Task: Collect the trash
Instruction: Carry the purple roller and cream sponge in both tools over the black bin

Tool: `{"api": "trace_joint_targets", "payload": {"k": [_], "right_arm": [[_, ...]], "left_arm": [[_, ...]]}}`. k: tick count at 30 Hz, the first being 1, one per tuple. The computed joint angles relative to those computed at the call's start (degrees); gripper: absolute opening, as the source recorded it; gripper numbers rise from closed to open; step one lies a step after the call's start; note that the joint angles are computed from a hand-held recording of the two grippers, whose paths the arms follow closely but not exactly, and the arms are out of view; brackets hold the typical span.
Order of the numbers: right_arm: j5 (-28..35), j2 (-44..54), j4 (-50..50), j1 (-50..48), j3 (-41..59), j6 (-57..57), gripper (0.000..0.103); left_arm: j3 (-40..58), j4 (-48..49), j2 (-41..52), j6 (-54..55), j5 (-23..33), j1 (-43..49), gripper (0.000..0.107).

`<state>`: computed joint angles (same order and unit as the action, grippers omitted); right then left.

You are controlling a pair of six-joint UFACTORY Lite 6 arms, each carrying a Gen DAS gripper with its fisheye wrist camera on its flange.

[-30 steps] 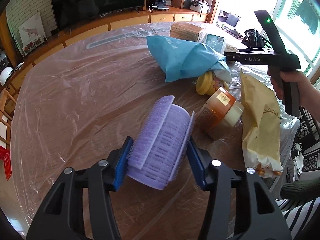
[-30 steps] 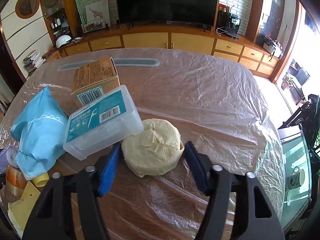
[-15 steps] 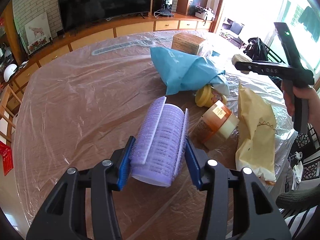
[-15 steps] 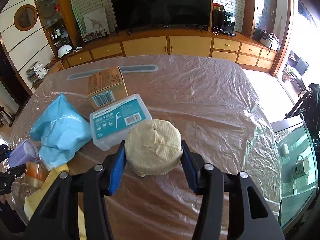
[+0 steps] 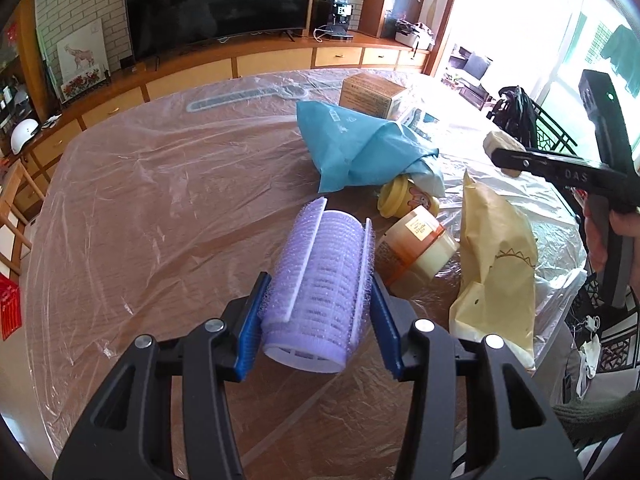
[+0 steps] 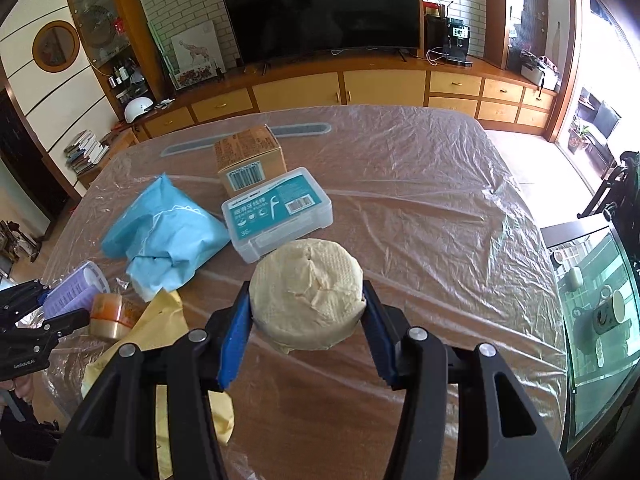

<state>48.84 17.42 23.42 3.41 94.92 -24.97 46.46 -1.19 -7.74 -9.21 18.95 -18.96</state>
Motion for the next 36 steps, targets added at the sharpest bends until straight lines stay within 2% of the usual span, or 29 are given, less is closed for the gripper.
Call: {"api": "trace_joint_targets", "payload": {"k": [6,24,36], "right_arm": [[0.93,-4.13,0.83,0.49,-3.09,-0.66,0.051],[8.84,-18.49,7.34,2.77,-11.42,-4.33,0.051],[14.56,-26.98,10.06,4.03,-18.05,-5.91,0.051]], "left_arm": [[-0.47,4.21,-2.08,-6.13,0.83,-1.25,0.047],[-5.67,13.91,-14.31,-20.06,6.56,-9.36,0.047],[-9.28,15.12,-22.66,-23.87,11.19,-15.39,0.047]]}}
